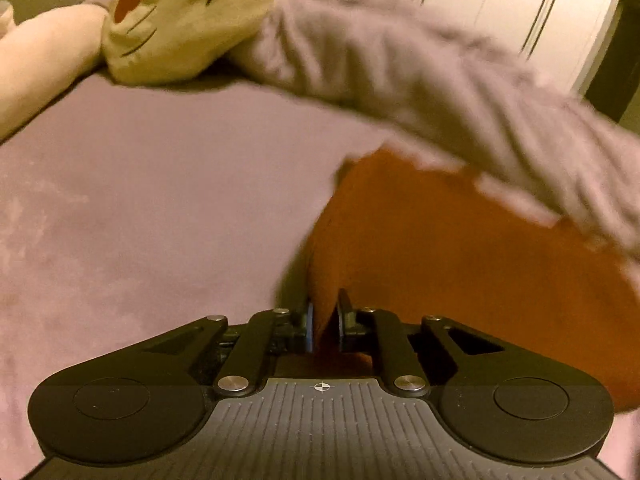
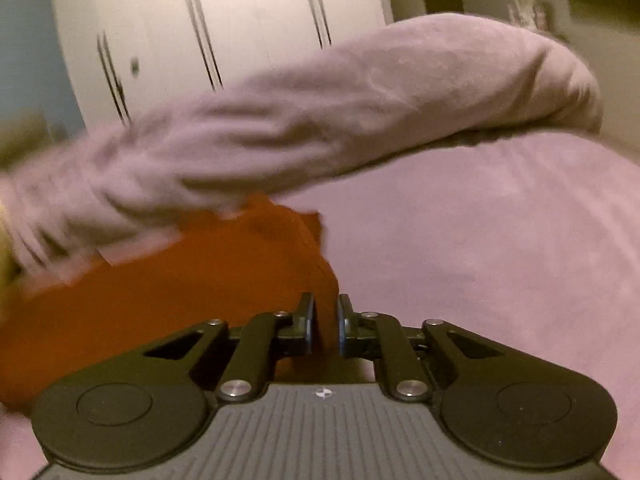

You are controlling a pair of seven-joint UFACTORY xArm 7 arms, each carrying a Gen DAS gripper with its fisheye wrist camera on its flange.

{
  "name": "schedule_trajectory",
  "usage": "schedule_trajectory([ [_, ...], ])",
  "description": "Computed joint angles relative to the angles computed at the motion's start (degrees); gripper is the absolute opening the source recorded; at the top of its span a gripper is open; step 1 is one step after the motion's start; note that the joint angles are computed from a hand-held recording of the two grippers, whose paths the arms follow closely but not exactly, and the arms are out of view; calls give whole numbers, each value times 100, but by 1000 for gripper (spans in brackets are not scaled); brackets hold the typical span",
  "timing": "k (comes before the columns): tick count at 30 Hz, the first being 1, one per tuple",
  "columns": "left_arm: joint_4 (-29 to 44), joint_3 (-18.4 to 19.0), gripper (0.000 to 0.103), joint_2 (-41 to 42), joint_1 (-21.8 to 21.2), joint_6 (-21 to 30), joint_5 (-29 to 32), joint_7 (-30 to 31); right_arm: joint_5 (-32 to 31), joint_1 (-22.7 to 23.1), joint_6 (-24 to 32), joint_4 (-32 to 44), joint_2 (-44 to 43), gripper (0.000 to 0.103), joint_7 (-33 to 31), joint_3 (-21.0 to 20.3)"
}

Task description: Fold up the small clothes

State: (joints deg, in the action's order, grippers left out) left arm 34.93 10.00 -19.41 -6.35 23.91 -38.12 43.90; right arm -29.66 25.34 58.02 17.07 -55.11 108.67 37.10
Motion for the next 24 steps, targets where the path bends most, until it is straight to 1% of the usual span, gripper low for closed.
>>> schedule_trajectory([
  [1,-29,160,20,-46,-117,51,-96,196,84,247,-146,-209,-113,10,26,-278],
  [2,-97,174,31,-135,-106,-6,-248,411,191,405,-204,-418,-427,10,215,-316],
  [3,-190,164,37,-229,-94,-178,-279,496,305,487,-196,-585,-810,10,250,-207],
  [4,-224,190,43,-279,-86,-224,-283,524,307,594,-153,-697,-1087,11,268,-184],
  [5,-195,268,43,-293,-99,-109,-310,539,319,728,-131,-822,-1373,12,253,-198],
  [6,-109,417,43,-289,-117,203,-394,574,330,894,-204,-1013,-1731,13,232,-279],
  [8,66,514,45,-238,30,900,-445,382,407,1011,-324,-1276,-2217,18,179,-438],
  [9,112,551,45,-245,109,1213,-539,300,436,1014,-497,-1419,-2413,24,146,-558],
  [10,133,590,47,-269,179,1508,-658,271,470,946,-794,-1545,-2486,26,125,-681],
  [11,122,607,55,-314,248,1749,-758,259,529,898,-1025,-1643,-2546,26,105,-759],
  [12,64,615,58,-385,298,1866,-891,348,559,785,-1362,-1736,-2539,26,110,-813],
  [13,-21,585,64,-459,334,1866,-996,529,621,741,-1642,-1815,-2524,26,182,-771],
  [14,-69,521,65,-482,378,1850,-1001,639,657,633,-1865,-1829,-2420,26,263,-686],
  [15,-104,465,65,-479,425,1886,-960,677,671,480,-2052,-1783,-2229,24,343,-575],
  [16,-81,441,63,-410,461,1982,-935,668,710,449,-2048,-1744,-2159,21,401,-483],
  [17,-47,386,59,-329,495,2009,-920,639,734,460,-1992,-1725,-2174,13,479,-376],
  [18,-61,294,54,-292,536,1908,-896,609,732,492,-1921,-1704,-2204,10,518,-293],
  [20,-32,200,33,-213,573,1725,-932,547,675,446,-1634,-1472,-1986,9,329,-230],
  [22,34,167,26,-172,606,1679,-979,463,597,371,-1345,-1199,-1732,9,35,-192],
  [24,-20,53,25,-232,613,1420,-917,441,573,230,-971,-883,-1367,9,-235,-126],
])
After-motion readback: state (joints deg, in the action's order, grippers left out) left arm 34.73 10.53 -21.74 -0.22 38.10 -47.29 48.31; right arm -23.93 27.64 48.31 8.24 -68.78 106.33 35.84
